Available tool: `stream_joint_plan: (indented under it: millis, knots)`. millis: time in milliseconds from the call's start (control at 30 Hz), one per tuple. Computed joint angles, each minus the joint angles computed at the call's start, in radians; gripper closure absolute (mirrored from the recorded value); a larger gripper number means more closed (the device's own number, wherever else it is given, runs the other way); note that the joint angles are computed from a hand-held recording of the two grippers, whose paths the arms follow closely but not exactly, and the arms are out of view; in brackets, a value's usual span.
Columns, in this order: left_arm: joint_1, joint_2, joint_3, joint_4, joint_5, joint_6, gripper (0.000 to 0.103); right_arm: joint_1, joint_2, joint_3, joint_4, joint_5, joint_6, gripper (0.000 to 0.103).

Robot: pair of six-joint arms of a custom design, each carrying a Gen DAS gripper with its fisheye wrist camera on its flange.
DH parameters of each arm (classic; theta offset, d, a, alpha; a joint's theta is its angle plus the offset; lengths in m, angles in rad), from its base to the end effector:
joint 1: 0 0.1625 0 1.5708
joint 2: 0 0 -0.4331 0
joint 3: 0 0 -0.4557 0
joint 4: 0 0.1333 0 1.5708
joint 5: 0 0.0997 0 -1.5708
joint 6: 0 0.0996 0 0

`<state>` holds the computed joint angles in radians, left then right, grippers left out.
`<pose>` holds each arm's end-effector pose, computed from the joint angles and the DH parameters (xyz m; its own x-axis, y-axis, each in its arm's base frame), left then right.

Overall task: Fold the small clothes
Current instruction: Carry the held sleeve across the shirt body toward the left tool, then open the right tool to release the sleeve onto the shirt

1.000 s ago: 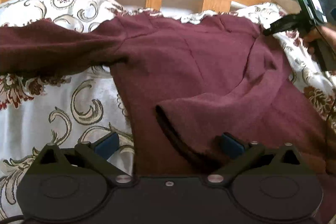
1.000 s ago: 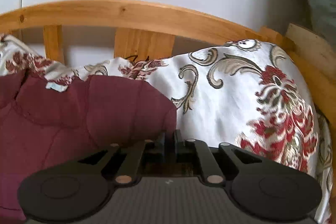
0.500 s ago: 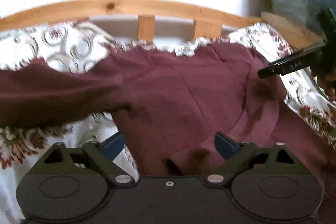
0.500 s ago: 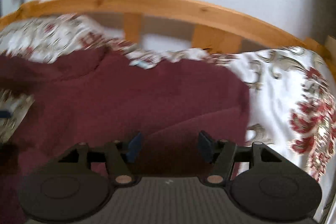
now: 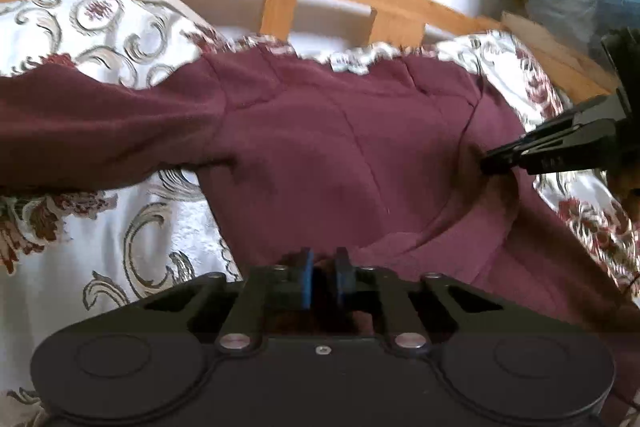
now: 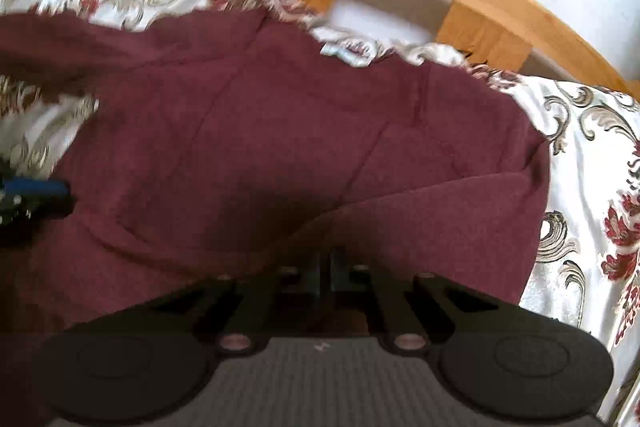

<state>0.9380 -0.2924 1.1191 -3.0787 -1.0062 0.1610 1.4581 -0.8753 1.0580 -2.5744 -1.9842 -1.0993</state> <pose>-0.3545 -0.7988 -0.0505 -0.7955 0.3254 -0.5112 0.5946 0.5818 -0.5550 -0.0041 -0.8654 0.4230 -0.4666 -0.4239 0.7763 -0.7464 0.6596 -0.0885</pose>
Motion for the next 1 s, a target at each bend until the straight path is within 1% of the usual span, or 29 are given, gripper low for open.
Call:
stream_joint_plan:
  millis: [33,100,200,233,267,300,333,367,400,433,467,533,567,633,667,733,767,800,833,867,900,933,1000]
  knots:
    - [-0.003,0.002,0.003,-0.018,0.009,-0.010,0.098,-0.002,-0.007,0.014,-0.024,0.019,0.009,0.099]
    - [-0.015,0.004,0.012,-0.050,0.054,-0.041,0.099,-0.010,-0.032,0.056,-0.085,0.084,0.028,0.099]
    - [-0.033,0.010,0.021,-0.126,0.122,-0.061,0.099,-0.020,-0.057,0.111,-0.176,0.155,0.007,0.099]
    - [-0.037,0.009,0.025,-0.137,0.132,-0.075,0.099,-0.025,-0.065,0.130,-0.198,0.168,-0.005,0.099]
    - [-0.039,0.007,0.026,-0.128,0.138,-0.091,0.099,-0.027,-0.063,0.130,-0.194,0.160,-0.017,0.099]
    - [-0.038,0.006,0.022,-0.092,0.143,-0.106,0.099,-0.028,-0.057,0.130,-0.195,0.143,-0.031,0.097]
    - [-0.037,0.006,0.017,-0.065,0.149,-0.109,0.098,-0.029,-0.049,0.128,-0.203,0.131,-0.044,0.091]
    - [-0.035,0.009,0.013,-0.050,0.157,-0.106,0.096,-0.032,-0.044,0.130,-0.208,0.126,-0.052,0.088]
    - [-0.034,0.010,0.015,-0.043,0.165,-0.105,0.090,-0.036,-0.044,0.137,-0.218,0.130,-0.051,0.076]
    - [-0.032,0.010,0.013,-0.034,0.171,-0.112,0.088,-0.040,-0.044,0.144,-0.231,0.139,-0.045,0.068]
    - [-0.030,0.008,0.015,-0.032,0.166,-0.119,0.087,-0.044,-0.046,0.154,-0.241,0.152,-0.042,0.055]
    - [-0.027,0.002,0.020,-0.040,0.152,-0.130,0.083,-0.048,-0.052,0.178,-0.259,0.175,-0.057,0.040]
    - [-0.026,0.002,0.020,-0.040,0.150,-0.132,0.078,-0.047,-0.049,0.187,-0.278,0.168,-0.088,0.038]
    - [-0.026,0.005,0.015,-0.032,0.150,-0.125,0.076,-0.047,-0.037,0.212,-0.349,0.146,-0.173,0.037]
    - [-0.026,0.007,0.014,-0.030,0.152,-0.117,0.073,-0.048,-0.030,0.220,-0.373,0.140,-0.202,0.037]
    - [-0.028,0.009,0.015,-0.029,0.153,-0.100,0.066,-0.054,-0.034,0.237,-0.399,0.157,-0.212,0.037]
    - [-0.030,0.011,0.013,-0.033,0.155,-0.094,0.050,-0.059,-0.047,0.251,-0.408,0.186,-0.189,0.037]
    - [-0.033,0.014,0.012,-0.041,0.169,-0.092,0.025,-0.065,-0.062,0.266,-0.417,0.217,-0.162,0.029]
    - [-0.035,0.019,0.011,-0.064,0.182,-0.087,0.017,-0.073,-0.081,0.286,-0.444,0.251,-0.131,0.017]
    - [-0.037,0.024,0.011,-0.096,0.189,-0.079,0.013,-0.080,-0.096,0.305,-0.477,0.273,-0.109,0.013]
    - [-0.037,0.023,0.012,-0.105,0.185,-0.078,0.013,-0.086,-0.108,0.318,-0.509,0.287,-0.090,0.009]
    - [-0.035,0.019,0.013,-0.089,0.177,-0.087,0.013,-0.092,-0.118,0.329,-0.542,0.293,-0.073,0.009]
    - [-0.035,0.018,0.008,-0.063,0.183,-0.110,0.011,-0.099,-0.119,0.323,-0.591,0.262,-0.050,0.008]
